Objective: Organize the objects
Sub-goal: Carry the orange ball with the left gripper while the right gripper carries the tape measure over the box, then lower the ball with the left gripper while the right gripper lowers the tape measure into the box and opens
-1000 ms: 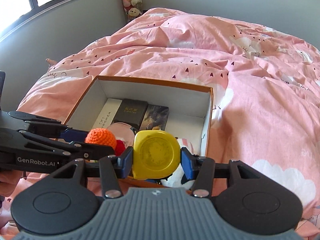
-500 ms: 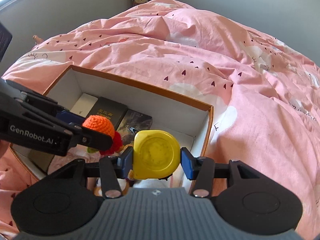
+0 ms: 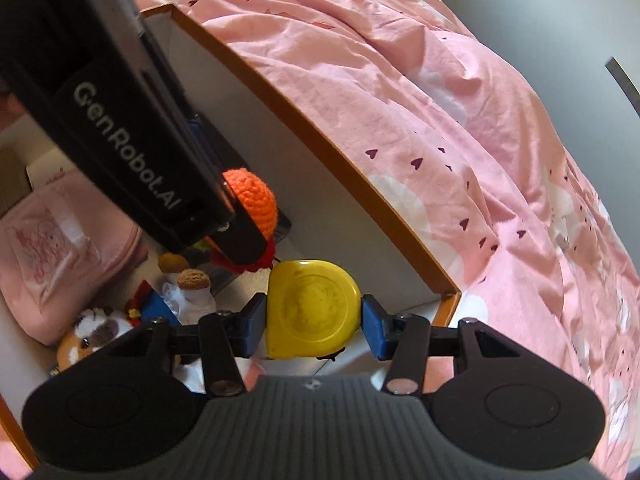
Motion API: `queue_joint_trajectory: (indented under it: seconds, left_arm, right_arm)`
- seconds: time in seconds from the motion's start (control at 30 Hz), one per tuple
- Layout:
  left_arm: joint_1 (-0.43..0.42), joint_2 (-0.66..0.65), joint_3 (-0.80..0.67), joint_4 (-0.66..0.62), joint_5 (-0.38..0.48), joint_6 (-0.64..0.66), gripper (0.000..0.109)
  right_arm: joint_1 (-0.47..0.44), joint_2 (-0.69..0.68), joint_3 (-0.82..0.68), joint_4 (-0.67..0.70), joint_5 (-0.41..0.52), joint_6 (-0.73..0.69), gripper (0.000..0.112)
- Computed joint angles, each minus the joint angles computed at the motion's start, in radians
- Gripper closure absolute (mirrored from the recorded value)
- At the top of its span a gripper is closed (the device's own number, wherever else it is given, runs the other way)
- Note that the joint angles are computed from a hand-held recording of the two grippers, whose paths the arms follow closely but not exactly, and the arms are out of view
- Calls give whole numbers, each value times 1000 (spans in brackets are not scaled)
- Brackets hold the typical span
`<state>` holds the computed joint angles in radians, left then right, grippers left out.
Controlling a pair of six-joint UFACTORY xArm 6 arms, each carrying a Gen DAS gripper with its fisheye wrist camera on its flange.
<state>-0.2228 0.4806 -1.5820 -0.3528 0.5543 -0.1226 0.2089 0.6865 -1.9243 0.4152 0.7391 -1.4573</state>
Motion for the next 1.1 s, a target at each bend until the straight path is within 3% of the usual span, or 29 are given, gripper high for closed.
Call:
queue_joint_trajectory:
  seconds: [0.2, 0.33, 0.53, 0.63, 0.73, 1.1]
  left_arm:
    - [7, 55, -80, -3, 46, 22, 63]
    - [7, 86, -127, 9, 69, 14, 63]
    - [-1, 130, -188, -12, 95, 30, 63]
    - [-3, 154, -219, -13, 114, 24, 63]
    - [-7, 174, -249, 17, 137, 2, 63]
    - [-30, 233, -351, 163, 232, -69, 62]
  right_arm:
    - [-4, 79, -125, -60, 100, -205, 60]
    - [-1, 110, -165, -127, 106, -339, 60]
    - [-3, 179, -283, -186, 183, -323, 61]
    - [-8, 174, -274, -170, 169, -354, 61]
    - [-11, 157, -250, -164, 153, -375, 60]
    - [-28, 174, -335, -126, 239, -349, 60]
